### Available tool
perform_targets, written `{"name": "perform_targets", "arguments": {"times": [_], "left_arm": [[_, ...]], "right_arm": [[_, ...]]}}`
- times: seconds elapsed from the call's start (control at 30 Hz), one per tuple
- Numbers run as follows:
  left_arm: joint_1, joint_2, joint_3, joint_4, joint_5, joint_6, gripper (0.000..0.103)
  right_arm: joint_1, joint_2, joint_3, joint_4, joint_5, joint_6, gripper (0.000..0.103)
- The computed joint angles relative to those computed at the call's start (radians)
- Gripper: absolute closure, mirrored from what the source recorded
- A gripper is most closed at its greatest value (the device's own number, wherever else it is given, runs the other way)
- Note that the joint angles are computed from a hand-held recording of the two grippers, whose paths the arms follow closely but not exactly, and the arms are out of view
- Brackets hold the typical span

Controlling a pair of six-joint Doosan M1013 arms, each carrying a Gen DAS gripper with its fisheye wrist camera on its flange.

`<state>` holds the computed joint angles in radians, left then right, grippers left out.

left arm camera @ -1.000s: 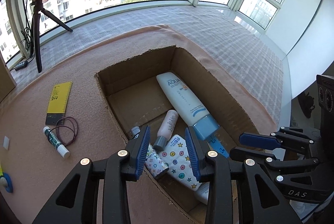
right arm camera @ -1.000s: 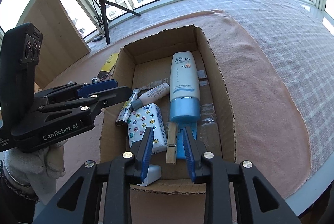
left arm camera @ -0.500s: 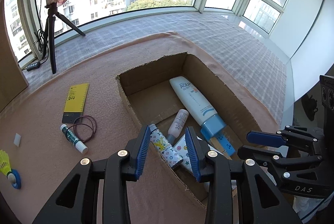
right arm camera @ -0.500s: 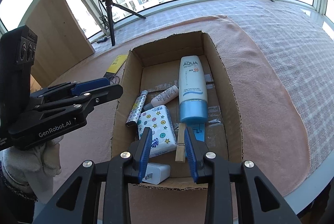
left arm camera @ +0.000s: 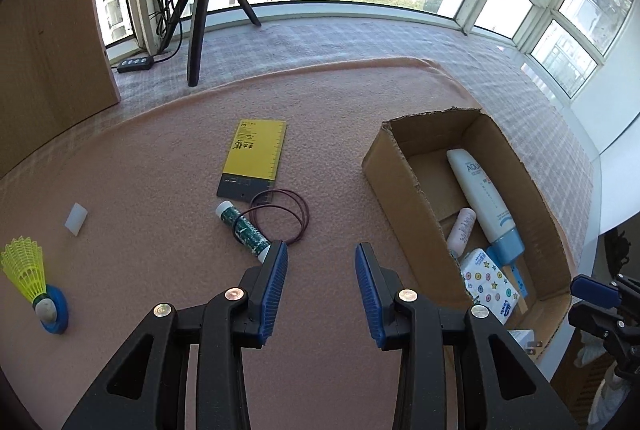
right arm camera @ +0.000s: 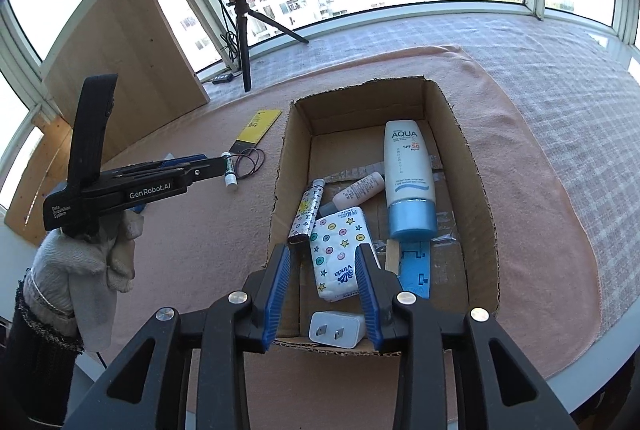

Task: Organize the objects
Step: 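Grasp the green-labelled stick with the left gripper and lift it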

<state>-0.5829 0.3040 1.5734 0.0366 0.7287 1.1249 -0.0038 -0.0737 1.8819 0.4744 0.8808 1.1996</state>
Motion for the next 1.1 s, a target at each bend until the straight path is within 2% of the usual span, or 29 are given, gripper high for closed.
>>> {"name": "perform_targets", "arguments": {"times": [0.33, 0.7, 0.73, 0.77, 0.83, 1.1], "left_arm": [[0.057, 0.069, -0.031, -0.021, 0.038, -0.074, 0.062], [0.052, 0.126, -0.076, 0.038, 0.079, -0.087, 0.062], [0.049, 0.126, -0.077, 0.051, 0.081, -0.088, 0.066], [0.047, 0.125, -0.075, 0.064, 0.082, -0.089, 0.075], [0.045, 0.119, -0.066, 0.076, 0.075, -0.086, 0.084], [0.047, 0.067, 0.01, 0.033, 0.038, -0.027, 0.085]], "right_arm": [[-0.007, -0.005, 0.009, -0.005, 0.008, 0.012, 0.072], [-0.027, -0.008, 0.019, -0.012, 0.018, 0.034, 0.072], [-0.028, -0.009, 0.02, -0.011, 0.019, 0.035, 0.072], [-0.029, -0.009, 0.02, -0.01, 0.019, 0.035, 0.072], [-0.03, -0.009, 0.02, -0.004, 0.019, 0.034, 0.072], [-0.009, -0.004, 0.016, 0.017, 0.021, 0.022, 0.072]]}}
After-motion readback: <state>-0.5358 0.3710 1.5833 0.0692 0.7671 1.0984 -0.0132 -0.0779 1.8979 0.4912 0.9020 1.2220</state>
